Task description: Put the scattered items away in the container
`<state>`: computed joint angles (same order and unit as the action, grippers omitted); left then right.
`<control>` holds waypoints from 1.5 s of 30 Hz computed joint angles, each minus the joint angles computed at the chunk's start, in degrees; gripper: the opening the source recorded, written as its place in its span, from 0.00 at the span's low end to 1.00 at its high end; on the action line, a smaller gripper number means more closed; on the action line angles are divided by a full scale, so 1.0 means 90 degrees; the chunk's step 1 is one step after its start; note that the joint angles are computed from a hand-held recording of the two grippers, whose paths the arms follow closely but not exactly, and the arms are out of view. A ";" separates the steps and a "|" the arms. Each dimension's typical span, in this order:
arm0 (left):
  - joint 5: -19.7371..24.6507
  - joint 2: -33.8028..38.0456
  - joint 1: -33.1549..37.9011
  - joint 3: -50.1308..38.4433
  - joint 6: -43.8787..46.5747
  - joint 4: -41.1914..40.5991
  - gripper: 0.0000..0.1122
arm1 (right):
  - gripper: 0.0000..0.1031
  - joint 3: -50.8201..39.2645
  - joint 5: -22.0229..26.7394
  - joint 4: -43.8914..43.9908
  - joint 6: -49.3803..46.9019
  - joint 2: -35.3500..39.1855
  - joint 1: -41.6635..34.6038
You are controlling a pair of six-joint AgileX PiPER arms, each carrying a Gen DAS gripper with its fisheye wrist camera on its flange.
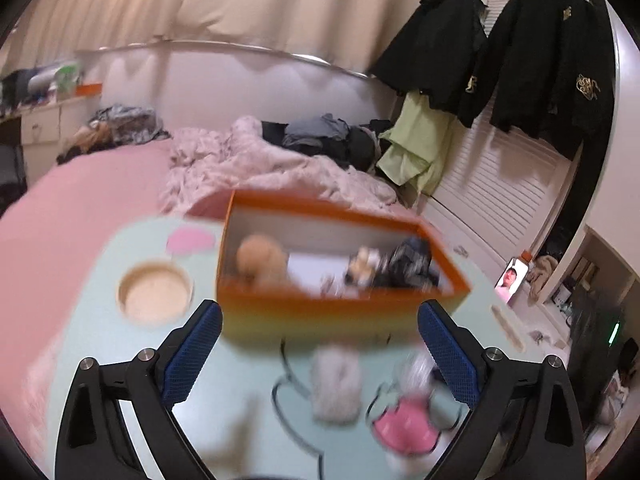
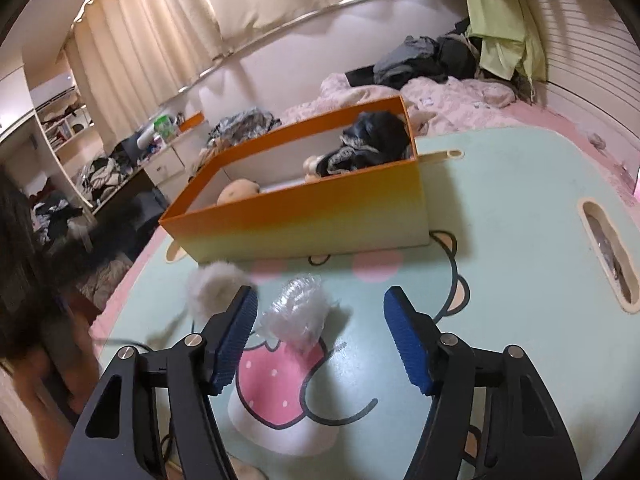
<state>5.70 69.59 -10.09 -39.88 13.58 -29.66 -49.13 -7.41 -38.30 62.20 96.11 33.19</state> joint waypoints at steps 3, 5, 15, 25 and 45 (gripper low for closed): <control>0.1298 0.0793 0.0030 -0.1563 -0.1328 0.1533 0.68 | 0.65 0.0101 -0.0352 -0.0896 0.0996 0.0020 -0.0244; 0.2315 0.1684 0.0010 -0.2836 -0.1390 0.1745 0.63 | 0.65 0.0163 -0.0541 -0.1383 0.1552 0.0040 -0.0384; 0.4837 0.4877 0.0077 -0.6157 -0.1890 0.1415 0.39 | 0.65 0.0239 -0.0851 -0.1998 0.2217 0.0037 -0.0577; 0.4492 0.5026 -0.0328 -0.6049 -0.2413 0.2161 0.39 | 0.65 0.0153 -0.0802 -0.2358 0.2641 0.0069 -0.0573; 0.2013 0.0666 0.0339 -0.1038 -0.0813 0.1033 0.39 | 0.65 0.0179 -0.0873 -0.2308 0.2568 0.0082 -0.0619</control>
<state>23.82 75.58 -7.04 -49.22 6.27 -20.36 -47.52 -15.26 -59.07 85.31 96.85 27.62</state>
